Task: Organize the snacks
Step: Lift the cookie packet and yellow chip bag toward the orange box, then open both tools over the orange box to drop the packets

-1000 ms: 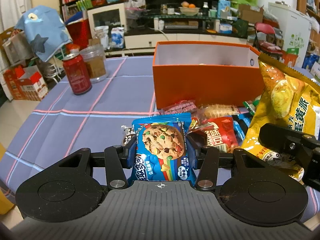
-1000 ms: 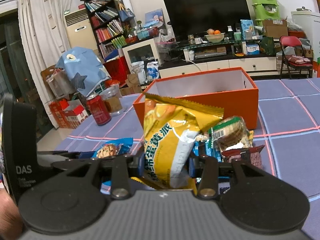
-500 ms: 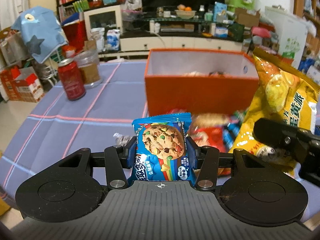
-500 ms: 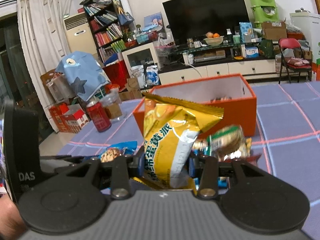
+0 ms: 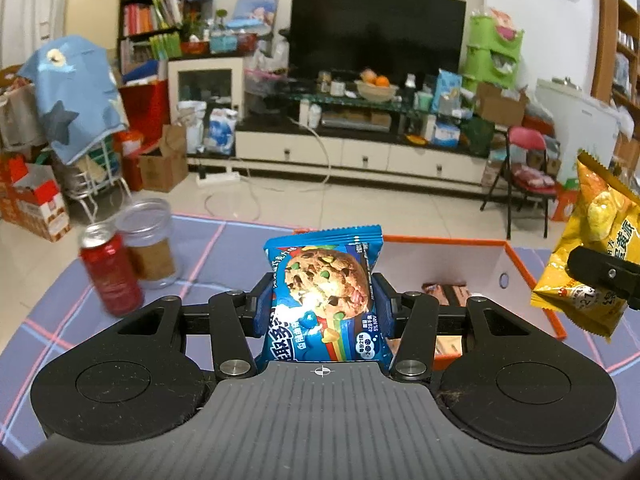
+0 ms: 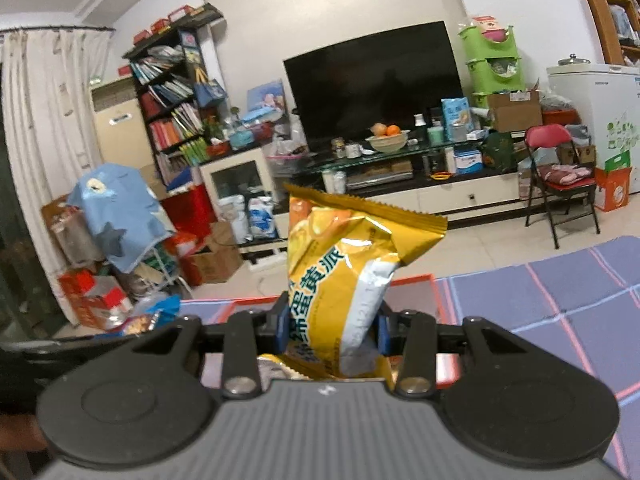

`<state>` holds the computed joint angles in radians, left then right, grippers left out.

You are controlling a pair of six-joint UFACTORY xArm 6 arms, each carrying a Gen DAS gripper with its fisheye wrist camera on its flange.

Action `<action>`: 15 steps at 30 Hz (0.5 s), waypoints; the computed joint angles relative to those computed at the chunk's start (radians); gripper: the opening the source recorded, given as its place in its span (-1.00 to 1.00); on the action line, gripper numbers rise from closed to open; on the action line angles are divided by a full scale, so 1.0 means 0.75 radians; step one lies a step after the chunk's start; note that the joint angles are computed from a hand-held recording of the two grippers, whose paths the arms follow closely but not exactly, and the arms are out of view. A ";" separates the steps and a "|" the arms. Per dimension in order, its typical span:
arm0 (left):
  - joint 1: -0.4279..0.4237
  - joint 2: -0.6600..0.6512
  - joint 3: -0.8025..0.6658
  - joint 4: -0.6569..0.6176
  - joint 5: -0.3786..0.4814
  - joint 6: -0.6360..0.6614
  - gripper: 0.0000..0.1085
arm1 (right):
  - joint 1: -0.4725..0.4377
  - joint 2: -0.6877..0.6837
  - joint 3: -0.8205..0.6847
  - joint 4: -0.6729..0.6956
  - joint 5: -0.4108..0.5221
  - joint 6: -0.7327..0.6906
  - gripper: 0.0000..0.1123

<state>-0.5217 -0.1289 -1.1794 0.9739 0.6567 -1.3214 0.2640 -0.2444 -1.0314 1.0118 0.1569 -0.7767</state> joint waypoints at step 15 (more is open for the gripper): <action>0.107 0.288 -0.172 -0.214 -0.181 0.295 -0.29 | -0.023 0.243 -0.136 -0.184 0.037 0.126 0.16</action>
